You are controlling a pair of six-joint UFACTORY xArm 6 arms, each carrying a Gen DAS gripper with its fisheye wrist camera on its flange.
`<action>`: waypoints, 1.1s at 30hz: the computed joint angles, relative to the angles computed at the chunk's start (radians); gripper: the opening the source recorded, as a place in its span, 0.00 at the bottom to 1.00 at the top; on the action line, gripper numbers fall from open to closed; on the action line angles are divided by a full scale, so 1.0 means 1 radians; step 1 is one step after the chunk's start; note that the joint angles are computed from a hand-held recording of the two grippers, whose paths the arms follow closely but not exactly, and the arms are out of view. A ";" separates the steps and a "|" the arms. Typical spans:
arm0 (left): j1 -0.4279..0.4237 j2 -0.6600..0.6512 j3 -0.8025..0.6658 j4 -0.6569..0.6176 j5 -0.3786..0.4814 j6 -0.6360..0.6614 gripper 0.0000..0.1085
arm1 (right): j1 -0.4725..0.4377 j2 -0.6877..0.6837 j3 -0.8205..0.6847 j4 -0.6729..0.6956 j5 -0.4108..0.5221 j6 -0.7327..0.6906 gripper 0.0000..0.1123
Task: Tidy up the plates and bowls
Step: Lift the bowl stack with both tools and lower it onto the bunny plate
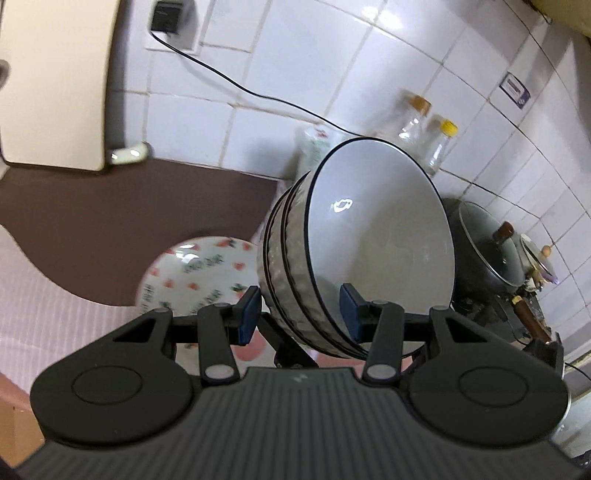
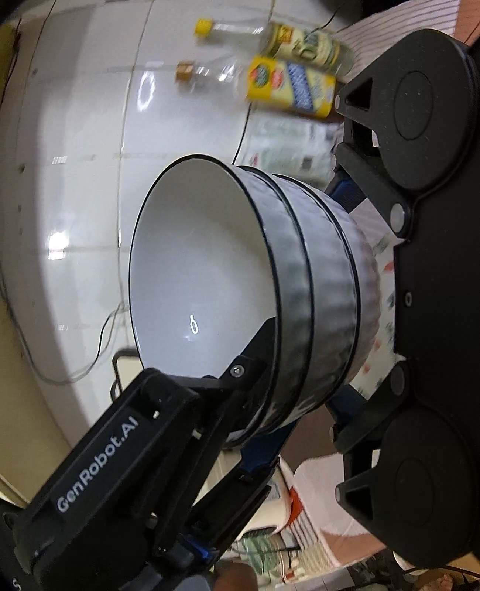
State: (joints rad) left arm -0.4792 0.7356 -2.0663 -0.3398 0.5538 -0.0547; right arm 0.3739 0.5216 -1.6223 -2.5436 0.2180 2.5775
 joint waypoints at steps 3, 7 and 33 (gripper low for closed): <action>0.018 -0.016 0.019 0.020 0.003 -0.011 0.41 | 0.005 0.054 -0.085 0.071 -0.044 -0.077 0.86; 0.046 0.005 -0.003 0.007 0.042 -0.017 0.41 | 0.005 0.116 -0.157 0.182 -0.092 -0.186 0.86; 0.083 0.345 -0.415 0.035 0.289 -0.050 0.41 | -0.045 0.338 -0.267 0.846 -0.205 -0.777 0.86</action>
State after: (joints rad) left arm -0.3958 1.0804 -2.4813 -0.3045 0.8427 -0.1046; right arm 0.3290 0.8596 -1.8894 -1.6973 0.0132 1.8009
